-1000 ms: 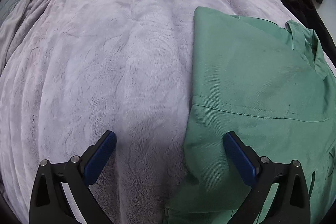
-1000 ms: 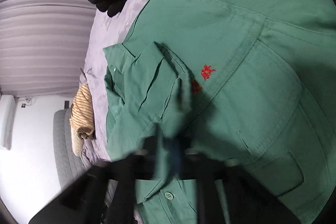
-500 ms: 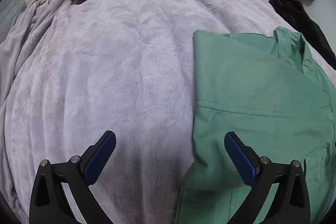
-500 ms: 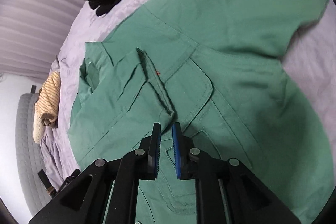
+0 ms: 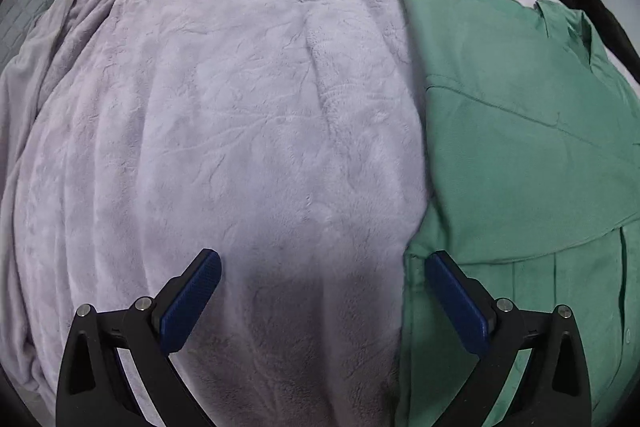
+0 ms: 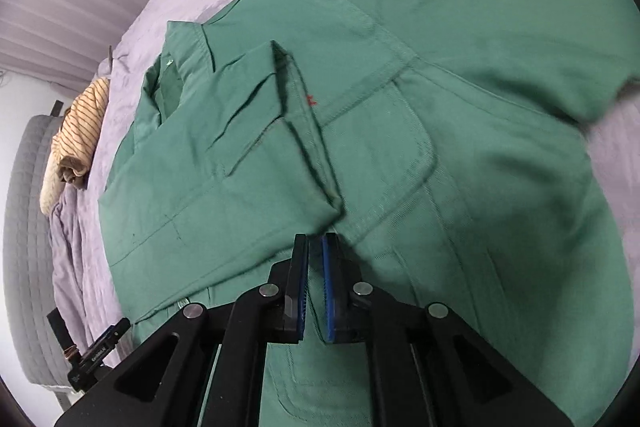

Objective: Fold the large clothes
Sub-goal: 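Fold the side panel over the jacket front, then open the right gripper, then move the right gripper to the other jacket sleeve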

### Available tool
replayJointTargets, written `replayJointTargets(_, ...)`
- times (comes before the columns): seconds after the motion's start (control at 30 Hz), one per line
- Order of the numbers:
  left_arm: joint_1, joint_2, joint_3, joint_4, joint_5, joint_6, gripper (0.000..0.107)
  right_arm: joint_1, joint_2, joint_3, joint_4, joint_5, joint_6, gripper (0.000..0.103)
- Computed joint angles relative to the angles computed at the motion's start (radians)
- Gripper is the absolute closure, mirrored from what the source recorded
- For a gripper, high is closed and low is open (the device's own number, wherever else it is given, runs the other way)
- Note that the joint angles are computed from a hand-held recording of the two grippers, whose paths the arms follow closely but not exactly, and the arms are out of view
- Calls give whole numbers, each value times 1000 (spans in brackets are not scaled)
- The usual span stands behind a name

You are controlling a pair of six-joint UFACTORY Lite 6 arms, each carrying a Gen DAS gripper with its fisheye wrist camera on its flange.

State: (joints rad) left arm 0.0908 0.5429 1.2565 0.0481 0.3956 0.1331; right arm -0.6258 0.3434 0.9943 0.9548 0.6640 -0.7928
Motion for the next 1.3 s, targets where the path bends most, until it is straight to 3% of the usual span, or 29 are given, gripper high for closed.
replayJointTargets(0.07,2,-42,-40,60,-3,-46,4,-28,-48,-40,-48,24,30,94)
replayJointTargets(0.17,21,-134,-98,-79,12,78,4,-79,-124,-105,-68,70,17,92)
replayJointTargets(0.2,29,-164,-114,-128,17,129,4,-91,-156,-131,-73,84,18,83)
replayJointTargets(0.23,22,-202,-137,-157,23,155,4,-95,-183,-153,-79,91,23,64)
replayJointTargets(0.3,-17,-242,-154,-112,25,90,4,-103,-239,-196,-83,104,31,38)
replayJointTargets(0.37,-62,-297,-191,-48,10,5,4,-104,-286,-233,-77,114,32,38)
replayJointTargets(0.5,-111,-371,-231,-172,12,64,4,-106,-346,-282,-66,131,51,37)
replayJointTargets(0.63,-167,-378,-219,-132,38,-18,4,-104,-398,-305,-50,144,53,22)
replayJointTargets(0.73,-180,-369,-204,-232,64,73,4,-108,-445,-319,-31,149,45,20)
replayJointTargets(0.77,-186,-369,-203,-250,74,81,4,-109,-456,-322,-27,151,43,16)
replayJointTargets(0.8,-197,-368,-200,-255,85,75,4,-111,-473,-329,-20,151,40,2)
replayJointTargets(0.83,-206,-358,-192,-249,94,64,4,-115,-490,-339,-5,150,28,0)
replayJointTargets(1.13,-336,-302,-177,-48,107,-137,4,-185,-500,-378,-1,196,-19,0)
replayJointTargets(1.3,-419,-274,-151,-24,124,-210,4,-290,-403,-332,-5,250,-81,0)
